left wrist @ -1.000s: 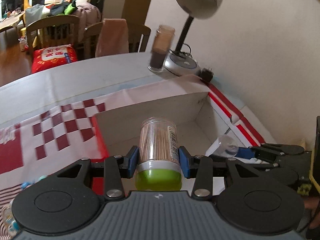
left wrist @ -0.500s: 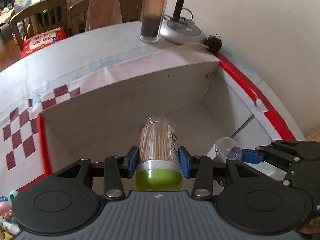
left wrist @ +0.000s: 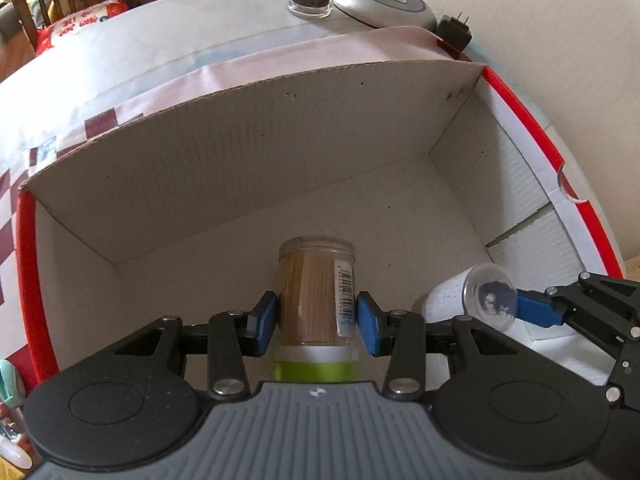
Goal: Organize rigid objects
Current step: 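Open both tools to release the cup and jar inside the box, then withdraw both tools from the box back to the items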
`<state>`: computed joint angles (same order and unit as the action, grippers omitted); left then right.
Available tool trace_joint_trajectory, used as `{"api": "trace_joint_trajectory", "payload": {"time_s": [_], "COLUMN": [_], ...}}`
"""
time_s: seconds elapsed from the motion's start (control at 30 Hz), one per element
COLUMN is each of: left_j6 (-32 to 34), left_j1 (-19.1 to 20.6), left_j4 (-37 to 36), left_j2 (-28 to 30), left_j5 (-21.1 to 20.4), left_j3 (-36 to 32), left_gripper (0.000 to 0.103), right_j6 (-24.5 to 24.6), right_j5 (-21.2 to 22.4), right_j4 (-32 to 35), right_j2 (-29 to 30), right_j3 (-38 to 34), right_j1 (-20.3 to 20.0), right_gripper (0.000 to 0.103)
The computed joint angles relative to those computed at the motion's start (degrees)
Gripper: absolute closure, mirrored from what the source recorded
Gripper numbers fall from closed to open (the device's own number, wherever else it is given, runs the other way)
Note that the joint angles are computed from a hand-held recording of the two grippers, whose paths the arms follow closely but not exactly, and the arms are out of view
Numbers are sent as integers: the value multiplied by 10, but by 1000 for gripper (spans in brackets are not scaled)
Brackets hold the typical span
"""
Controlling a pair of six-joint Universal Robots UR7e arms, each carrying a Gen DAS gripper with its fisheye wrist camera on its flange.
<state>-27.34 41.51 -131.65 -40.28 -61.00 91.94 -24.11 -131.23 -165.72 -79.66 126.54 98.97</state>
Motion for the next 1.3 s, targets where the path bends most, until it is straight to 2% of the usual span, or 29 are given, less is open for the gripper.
{"api": "trace_joint_trajectory", "payload": {"time_s": [0.23,0.3,0.47,0.7,0.8,0.97,1.13,1.2,1.3], "left_j6": [2,4,25,31,32,38,51,55,67], "left_j1": [-3,-5,-17,-33,-38,-47,-58,-63,-70], "left_j4": [2,-5,-38,-77,-92,-111,-140,-149,-164], "left_j2": [-8,-10,-28,-57,-73,-101,-144,-166,-203], "left_j5": [-3,1,13,36,43,49,50,52,52], "left_j3": [2,5,30,66,83,108,149,167,196], "left_gripper": [59,54,45,42,42,41,41,36,34], "right_j6": [3,3,2,6,5,17,48,60,78], "right_j5": [1,0,2,6,8,13,24,26,25], "right_j4": [10,12,10,14,11,11,8,1,-9], "right_j2": [0,-1,-6,-20,-26,-39,-54,-58,-60], "right_j3": [-7,-6,-2,2,4,9,17,22,27], "right_j1": [-1,2,5,16,25,40,63,78,101], "right_gripper": [61,59,40,37,29,25,19,18,15]}}
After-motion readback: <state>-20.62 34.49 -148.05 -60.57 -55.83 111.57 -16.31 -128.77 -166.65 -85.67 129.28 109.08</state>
